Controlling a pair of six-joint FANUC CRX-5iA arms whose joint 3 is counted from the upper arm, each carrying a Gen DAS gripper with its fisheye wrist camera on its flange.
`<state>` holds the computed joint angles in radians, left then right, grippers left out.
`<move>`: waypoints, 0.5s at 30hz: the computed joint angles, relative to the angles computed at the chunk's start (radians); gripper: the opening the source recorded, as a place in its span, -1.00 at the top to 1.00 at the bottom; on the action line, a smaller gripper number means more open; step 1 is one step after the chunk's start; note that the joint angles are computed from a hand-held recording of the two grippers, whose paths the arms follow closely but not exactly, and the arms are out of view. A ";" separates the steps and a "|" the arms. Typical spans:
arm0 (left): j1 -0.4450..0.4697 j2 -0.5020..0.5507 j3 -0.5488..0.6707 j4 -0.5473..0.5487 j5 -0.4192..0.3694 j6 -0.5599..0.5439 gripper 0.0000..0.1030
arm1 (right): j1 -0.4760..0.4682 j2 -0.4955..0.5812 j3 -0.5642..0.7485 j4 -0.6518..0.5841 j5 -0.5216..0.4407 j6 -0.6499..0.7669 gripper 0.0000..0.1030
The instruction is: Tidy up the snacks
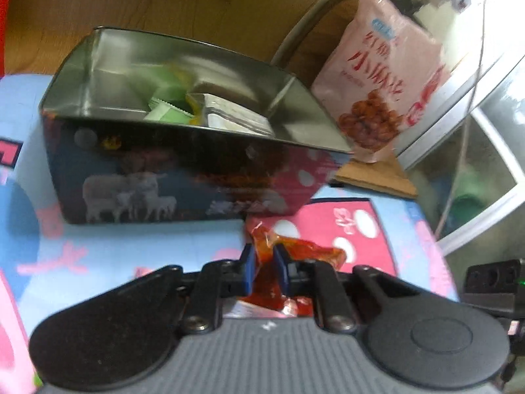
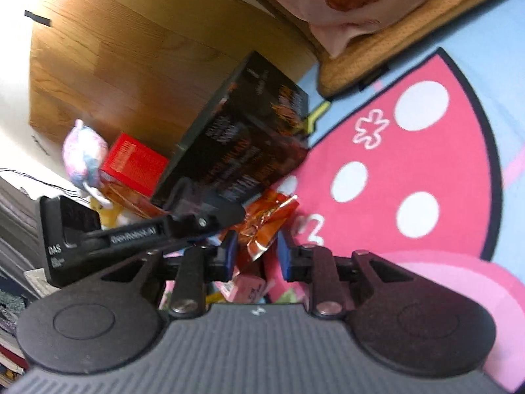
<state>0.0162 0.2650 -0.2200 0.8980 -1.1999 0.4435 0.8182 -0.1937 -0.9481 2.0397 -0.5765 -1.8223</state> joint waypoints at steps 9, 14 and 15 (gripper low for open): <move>0.146 -0.105 -0.146 0.113 -0.177 -0.149 0.78 | 0.132 0.035 0.089 -0.039 -0.072 0.242 0.84; 0.244 -0.161 -0.218 0.051 -0.235 -0.213 0.76 | 0.202 0.097 0.129 -0.037 -0.029 0.254 0.79; 0.262 -0.163 -0.222 0.040 -0.242 -0.219 0.76 | 0.216 0.109 0.136 -0.056 -0.017 0.263 0.76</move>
